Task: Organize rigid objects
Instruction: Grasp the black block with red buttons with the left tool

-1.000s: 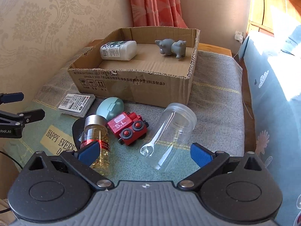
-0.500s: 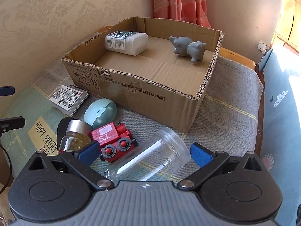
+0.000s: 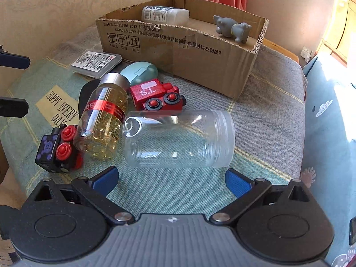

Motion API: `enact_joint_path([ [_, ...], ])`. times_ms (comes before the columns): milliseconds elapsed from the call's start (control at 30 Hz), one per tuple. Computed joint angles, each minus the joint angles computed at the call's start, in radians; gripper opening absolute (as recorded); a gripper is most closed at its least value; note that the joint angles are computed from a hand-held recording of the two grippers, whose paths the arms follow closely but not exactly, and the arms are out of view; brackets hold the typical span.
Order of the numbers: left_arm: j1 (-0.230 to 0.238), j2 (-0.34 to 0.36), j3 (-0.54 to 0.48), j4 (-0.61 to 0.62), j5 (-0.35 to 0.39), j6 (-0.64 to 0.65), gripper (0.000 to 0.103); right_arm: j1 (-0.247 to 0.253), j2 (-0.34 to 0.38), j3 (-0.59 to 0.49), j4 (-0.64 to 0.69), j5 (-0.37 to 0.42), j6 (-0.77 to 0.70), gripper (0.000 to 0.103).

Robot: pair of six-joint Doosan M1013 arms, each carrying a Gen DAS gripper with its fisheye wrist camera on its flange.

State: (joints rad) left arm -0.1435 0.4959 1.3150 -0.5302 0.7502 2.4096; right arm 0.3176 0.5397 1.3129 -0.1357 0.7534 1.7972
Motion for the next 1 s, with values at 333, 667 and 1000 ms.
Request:
enact_joint_path([
  [333,-0.010,0.028,0.004,-0.016,0.147,0.087,0.102,0.000,-0.035,0.088,-0.024,-0.147,0.003,0.103],
  [667,-0.021,0.051,-0.001,-0.001,0.161,0.170,0.103,-0.002,-0.039,0.096,-0.011,-0.164,-0.021,0.103],
  [1000,-0.007,0.061,-0.003,-0.079,0.163,0.285,0.103,-0.004,-0.041,0.100,-0.004,-0.169,-0.033,0.103],
])
